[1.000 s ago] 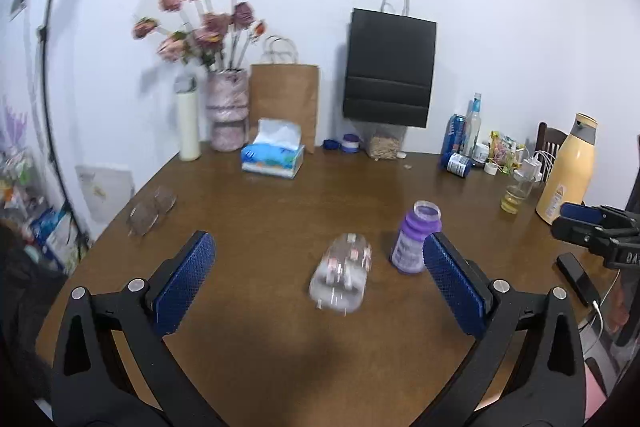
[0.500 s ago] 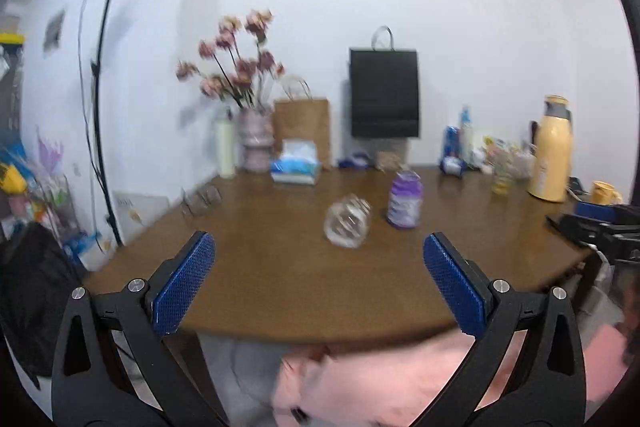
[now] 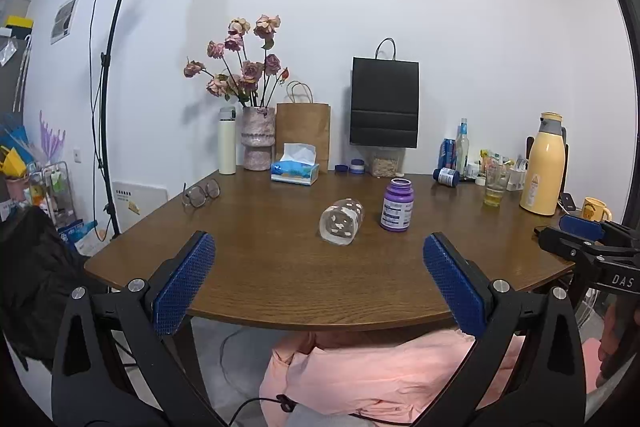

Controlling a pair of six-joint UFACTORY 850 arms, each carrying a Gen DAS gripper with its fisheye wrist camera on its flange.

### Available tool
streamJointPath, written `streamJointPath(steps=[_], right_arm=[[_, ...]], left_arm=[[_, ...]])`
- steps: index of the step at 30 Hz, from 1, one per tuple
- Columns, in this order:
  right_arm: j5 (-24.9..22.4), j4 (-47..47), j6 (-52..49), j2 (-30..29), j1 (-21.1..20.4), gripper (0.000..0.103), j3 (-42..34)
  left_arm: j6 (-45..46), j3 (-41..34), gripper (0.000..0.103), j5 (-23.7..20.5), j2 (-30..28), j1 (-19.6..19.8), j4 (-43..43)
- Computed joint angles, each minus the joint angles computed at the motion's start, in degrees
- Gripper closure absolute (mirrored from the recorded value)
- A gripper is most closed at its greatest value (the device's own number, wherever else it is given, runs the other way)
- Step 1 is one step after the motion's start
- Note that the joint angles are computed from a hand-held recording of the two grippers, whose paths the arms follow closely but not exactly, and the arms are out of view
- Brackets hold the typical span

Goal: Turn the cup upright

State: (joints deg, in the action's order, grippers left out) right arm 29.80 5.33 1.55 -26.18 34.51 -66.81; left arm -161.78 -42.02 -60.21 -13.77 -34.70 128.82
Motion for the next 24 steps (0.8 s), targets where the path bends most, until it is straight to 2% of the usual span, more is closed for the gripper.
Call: streamJointPath(steps=[16,24], right_arm=[[2.1,1.8,-2.3,0.3,0.5,0.023,0.7],[1.3,1.0,-1.4,0.0,0.4,0.023,0.3]], left_arm=[[0.6,0.6,0.000,-1.6,0.3,-0.3,1.0],[0.8,0.8,0.000,-2.1,0.4,-0.3,1.7]])
